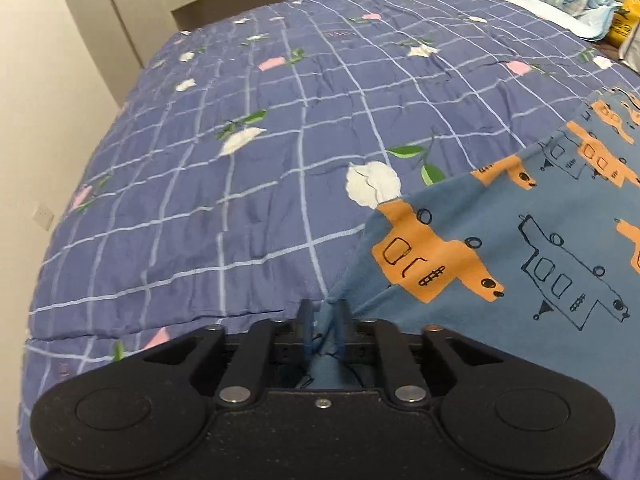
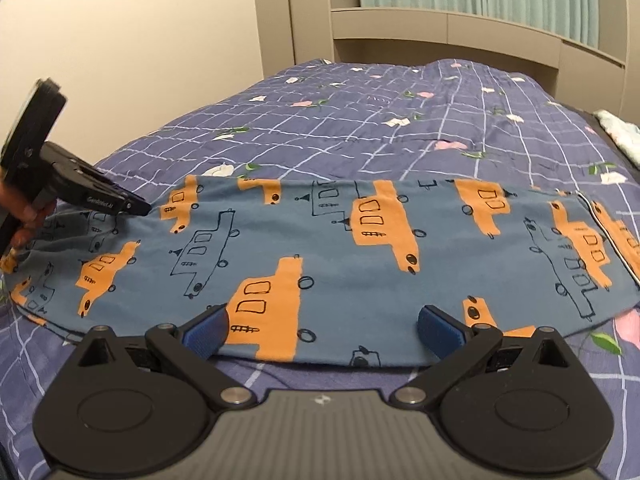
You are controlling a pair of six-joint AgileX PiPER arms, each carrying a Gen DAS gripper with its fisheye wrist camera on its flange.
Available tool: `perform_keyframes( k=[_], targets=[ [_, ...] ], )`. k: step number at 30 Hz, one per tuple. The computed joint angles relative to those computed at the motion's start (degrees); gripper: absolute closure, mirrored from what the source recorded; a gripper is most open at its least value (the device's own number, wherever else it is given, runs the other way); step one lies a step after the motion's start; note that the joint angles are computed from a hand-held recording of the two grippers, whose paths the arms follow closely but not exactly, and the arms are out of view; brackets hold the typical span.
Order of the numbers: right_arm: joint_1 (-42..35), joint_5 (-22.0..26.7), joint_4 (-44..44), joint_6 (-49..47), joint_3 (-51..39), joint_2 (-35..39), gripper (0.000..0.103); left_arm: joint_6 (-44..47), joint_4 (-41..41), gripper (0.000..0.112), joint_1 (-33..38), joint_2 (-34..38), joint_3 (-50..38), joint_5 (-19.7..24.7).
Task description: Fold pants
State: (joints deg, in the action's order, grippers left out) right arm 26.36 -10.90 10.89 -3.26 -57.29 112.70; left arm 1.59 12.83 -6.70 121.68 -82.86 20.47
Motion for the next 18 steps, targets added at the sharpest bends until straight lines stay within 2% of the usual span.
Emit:
perform_keyframes(
  k=[1,3,5,7,9,13,18],
  targets=[
    [-0.1,0.2,0.0,0.3,0.0,-0.1,0.000,-3.3,2.8,0.072,-0.5,-0.5,0.1,0.6],
    [-0.4,0.3,0.1,0.8,0.2,-0.4,0.000,-8.1,6.6,0.043,-1.5,-2.1,1.4,0.4],
    [-0.6,0.4,1.5,0.3,0.5,-0.9,0.000,-9.9,7.0,0.037,-2.5,-3.5,2.7,-0.5],
    [-1.3,0.4,-0.3,3.1,0.9,-1.5,0.000,-8.3,4.0,0.033,-3.7,-4.5,3.1,-0.5],
    [-2.1,0.2,-2.1,6.0,1.6,-2.2,0.000,-10.4,4.0,0.018,-5.5,-4.7,2.7,-0.1],
    [-4.5,-0.6,0.2,5.2,3.9,-4.3,0.000,-14.4,5.5,0.014,-9.8,-3.6,0.3,-0.5],
    [-9.6,-0.8,-4.9,11.7,6.3,-6.4,0.000,-17.1,4.5,0.012,-15.1,2.6,-9.7,2.6]
  ],
)
